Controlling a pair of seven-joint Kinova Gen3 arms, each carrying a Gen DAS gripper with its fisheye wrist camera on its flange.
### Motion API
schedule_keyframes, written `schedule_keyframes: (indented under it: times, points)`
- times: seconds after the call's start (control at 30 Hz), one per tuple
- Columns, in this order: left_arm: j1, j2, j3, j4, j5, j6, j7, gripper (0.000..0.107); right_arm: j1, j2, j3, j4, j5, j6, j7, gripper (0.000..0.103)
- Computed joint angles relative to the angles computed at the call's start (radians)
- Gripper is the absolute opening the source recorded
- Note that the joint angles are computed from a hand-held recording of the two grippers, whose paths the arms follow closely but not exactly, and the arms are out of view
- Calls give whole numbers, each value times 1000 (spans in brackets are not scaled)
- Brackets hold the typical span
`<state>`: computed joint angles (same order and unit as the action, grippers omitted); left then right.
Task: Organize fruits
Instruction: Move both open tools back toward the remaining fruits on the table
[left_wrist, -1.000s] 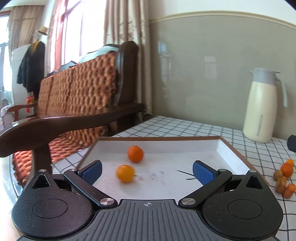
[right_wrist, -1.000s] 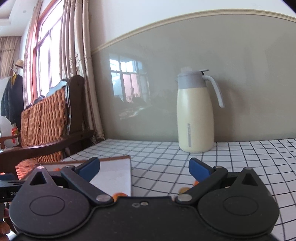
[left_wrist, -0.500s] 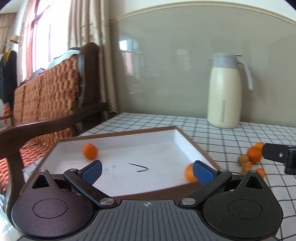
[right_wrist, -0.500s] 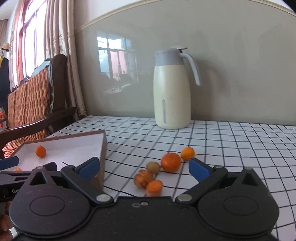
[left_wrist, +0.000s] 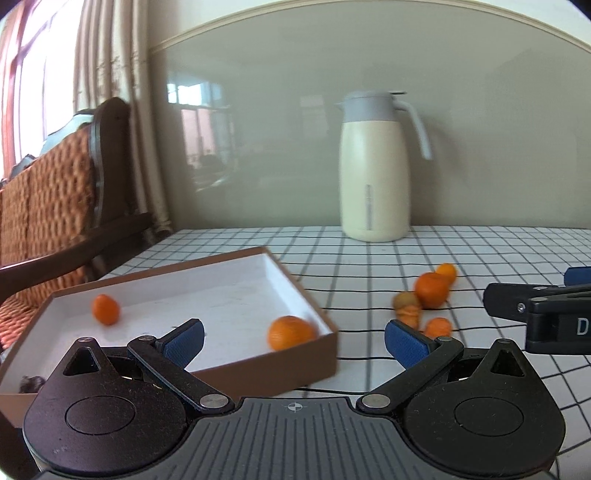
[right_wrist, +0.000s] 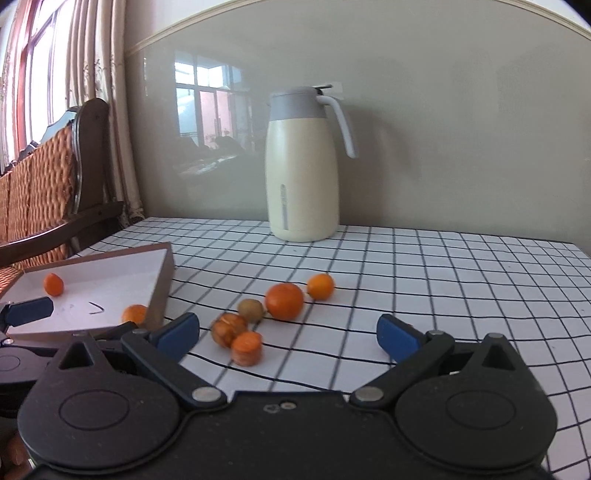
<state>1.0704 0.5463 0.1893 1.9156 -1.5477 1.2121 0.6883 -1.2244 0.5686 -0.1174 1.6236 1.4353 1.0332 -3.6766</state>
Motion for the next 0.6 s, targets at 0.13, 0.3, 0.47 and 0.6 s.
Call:
schedule_keyframes:
  times: [0.13,0.3,0.47,0.6]
  points:
    - [0,8,5,-12,-21,-26,-6,103,-2,-6,2,16,-15,28,-12,97]
    - [0,19,4,-32,-44,-65,-25,103,6,-21,-4,46,-20,44,-53,97]
    - [4,35,-2,-56,-63,-94,-29,100,10,-29,-14,72,-18,71,-81,97]
    - [-1,50,-7,-86,-57,-135,-54,89,18,-33,-23,86,-20,81,-98,97]
